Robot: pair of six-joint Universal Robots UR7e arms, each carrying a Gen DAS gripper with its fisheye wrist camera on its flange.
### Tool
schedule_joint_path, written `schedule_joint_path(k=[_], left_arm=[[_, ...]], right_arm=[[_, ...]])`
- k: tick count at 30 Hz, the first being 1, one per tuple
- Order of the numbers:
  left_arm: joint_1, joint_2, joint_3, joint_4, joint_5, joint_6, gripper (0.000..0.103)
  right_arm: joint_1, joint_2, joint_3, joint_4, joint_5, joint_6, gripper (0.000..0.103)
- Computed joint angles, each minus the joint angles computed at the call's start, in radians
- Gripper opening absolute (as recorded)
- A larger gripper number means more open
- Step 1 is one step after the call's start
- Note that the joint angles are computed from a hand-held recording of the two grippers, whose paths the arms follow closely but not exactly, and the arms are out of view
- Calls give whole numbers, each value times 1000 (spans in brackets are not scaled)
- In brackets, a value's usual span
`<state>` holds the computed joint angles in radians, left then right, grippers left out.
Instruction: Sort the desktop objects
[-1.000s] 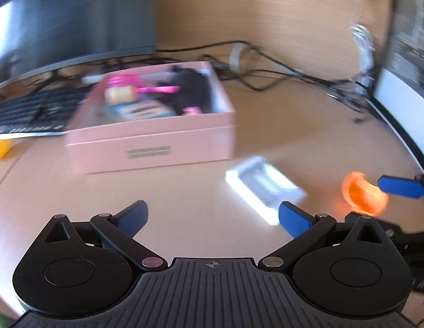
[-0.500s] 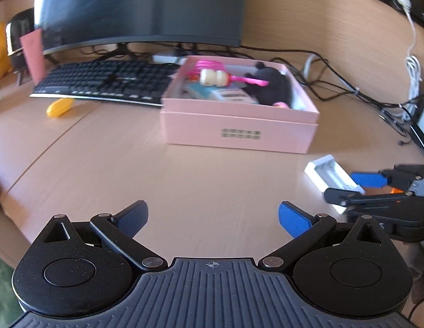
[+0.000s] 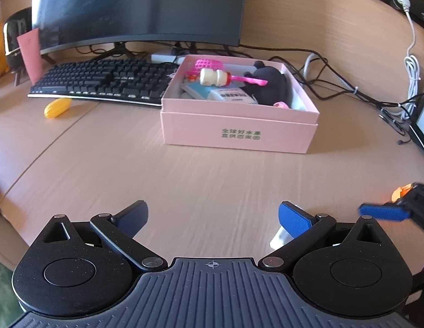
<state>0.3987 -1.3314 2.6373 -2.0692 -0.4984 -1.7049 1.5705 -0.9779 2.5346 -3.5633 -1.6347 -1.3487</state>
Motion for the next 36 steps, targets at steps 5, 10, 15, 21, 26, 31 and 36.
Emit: schedule_joint_path(k=[5,10,15,21,26,31,36], left_arm=[[-9,22,10,-59,-5,21,103],[-7,81,9,-179,-23,96,103],[0,196,6,-446,-65,331,103],[-12,326,-25,-561,-92,503,103],[-7,296,-76,-267,-56,329,103],[4,214,-107,29,-61,96,103],[-27,153,-62,-5,-82,97,103]], right_arm=[[-8,44,-6,-226,-84,32,81],[-87,-85,39,-192,1,248,95],[-165,-80,110,-365,58,275,100],[-210,-77,133,-446,71,318,103],[-202,-33,123,-501,40,299,103],[-175,-1,76,-479,2,280,103],[-158,19,30,-438,7,276,98]])
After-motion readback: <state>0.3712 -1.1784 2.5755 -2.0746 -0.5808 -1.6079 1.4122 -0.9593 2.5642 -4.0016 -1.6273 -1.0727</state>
